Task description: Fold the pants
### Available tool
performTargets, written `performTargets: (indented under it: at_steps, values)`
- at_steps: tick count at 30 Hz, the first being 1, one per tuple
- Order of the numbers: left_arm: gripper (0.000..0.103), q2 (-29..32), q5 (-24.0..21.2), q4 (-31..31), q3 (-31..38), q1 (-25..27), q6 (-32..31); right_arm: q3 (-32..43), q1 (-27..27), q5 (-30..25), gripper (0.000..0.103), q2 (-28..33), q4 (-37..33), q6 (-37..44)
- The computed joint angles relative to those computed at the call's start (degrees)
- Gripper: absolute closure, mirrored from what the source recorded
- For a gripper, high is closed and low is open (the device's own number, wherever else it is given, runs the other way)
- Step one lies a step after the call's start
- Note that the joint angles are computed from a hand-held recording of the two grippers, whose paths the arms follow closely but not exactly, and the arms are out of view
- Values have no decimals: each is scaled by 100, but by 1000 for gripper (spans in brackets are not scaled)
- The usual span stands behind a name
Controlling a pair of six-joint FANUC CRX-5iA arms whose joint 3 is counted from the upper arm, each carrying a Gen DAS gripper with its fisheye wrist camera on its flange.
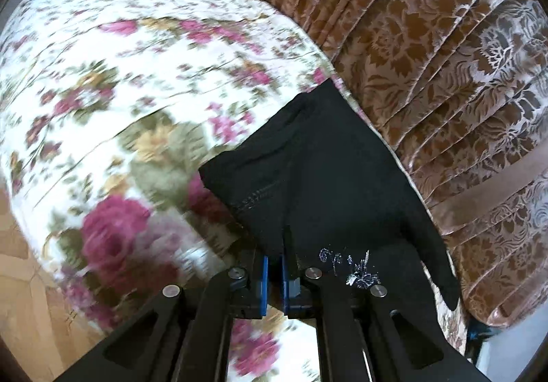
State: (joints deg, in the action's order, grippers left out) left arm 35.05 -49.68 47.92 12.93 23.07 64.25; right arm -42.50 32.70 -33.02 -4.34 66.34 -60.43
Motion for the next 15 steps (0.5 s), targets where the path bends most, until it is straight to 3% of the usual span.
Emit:
performTargets:
  at_steps: [4,9,10,12,15]
  values:
    - [97,-7,-52,-202,-29,49,52,-153,339,-221,93,-169,-176,-84]
    - [97,139,-167,-1073,417,-67,344,-344,478,-292,92,-281,-172,-366]
    - [97,129,-151,-1124,421,-83,317,-337,494,-334,91,-274,-194,-348]
    - [96,95,-109,-1181,406,-99,248,-338,504,-438,75,-280,-216,-394]
    - [93,171,-194,-1216,537,-79,298,-445,480,-636,73,-417,-225,-670]
